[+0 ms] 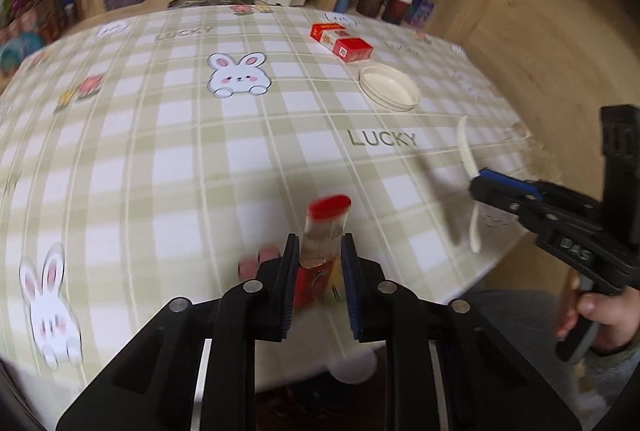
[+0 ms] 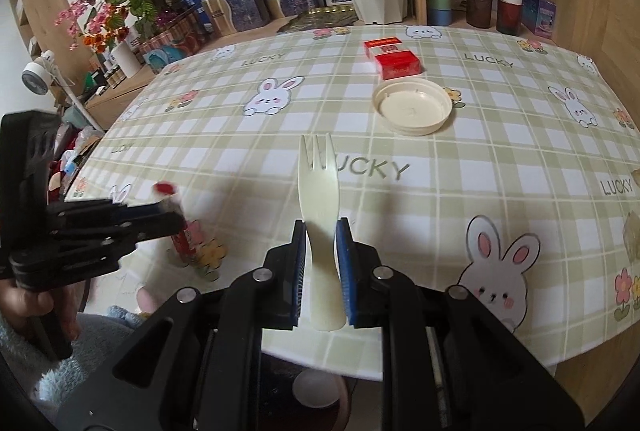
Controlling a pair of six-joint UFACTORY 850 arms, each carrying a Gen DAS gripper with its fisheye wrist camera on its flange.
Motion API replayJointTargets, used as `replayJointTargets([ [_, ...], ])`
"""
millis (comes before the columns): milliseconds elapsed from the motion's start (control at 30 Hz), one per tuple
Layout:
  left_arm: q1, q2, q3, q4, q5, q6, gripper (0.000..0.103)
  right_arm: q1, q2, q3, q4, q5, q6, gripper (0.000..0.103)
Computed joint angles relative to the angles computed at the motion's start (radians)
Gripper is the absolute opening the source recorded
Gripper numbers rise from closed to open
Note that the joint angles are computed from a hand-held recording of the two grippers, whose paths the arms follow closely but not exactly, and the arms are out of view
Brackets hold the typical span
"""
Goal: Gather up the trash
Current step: 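Carry the lighter and fork over the brown bin with both grippers, then open both grippers to drop the lighter and fork into the bin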
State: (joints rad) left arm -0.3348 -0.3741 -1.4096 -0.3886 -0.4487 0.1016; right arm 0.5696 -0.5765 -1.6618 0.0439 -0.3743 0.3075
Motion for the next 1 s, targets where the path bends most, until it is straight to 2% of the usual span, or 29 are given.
replayJointTargets([
  [33, 0.000, 0.026, 0.029, -0.017, 0.006, -0.002, 0.011, 0.004, 0.009, 0.010, 0.006, 0.002, -0.004, 0.019],
  [233, -0.004, 0.149, 0.180, -0.085, 0.051, 0.009, 0.010, 0.044, 0.065, 0.082, -0.019, 0.016, 0.005, 0.019],
  [500, -0.034, 0.244, 0.253, -0.094, 0.080, 0.017, 0.010, 0.090, 0.122, 0.147, -0.004, 0.025, -0.002, 0.019],
  [600, -0.037, 0.286, 0.291, -0.138, 0.082, 0.055, 0.010, 0.106, 0.138, 0.173, 0.003, 0.025, -0.009, 0.019],
  [767, -0.046, 0.358, 0.381, -0.170, 0.067, 0.058, 0.010, 0.126, 0.142, 0.206, 0.079, -0.002, -0.077, 0.019],
  [1000, -0.039, 0.418, 0.474, -0.170, 0.066, 0.014, 0.010, 0.138, 0.089, 0.192, 0.300, -0.086, -0.249, 0.019],
])
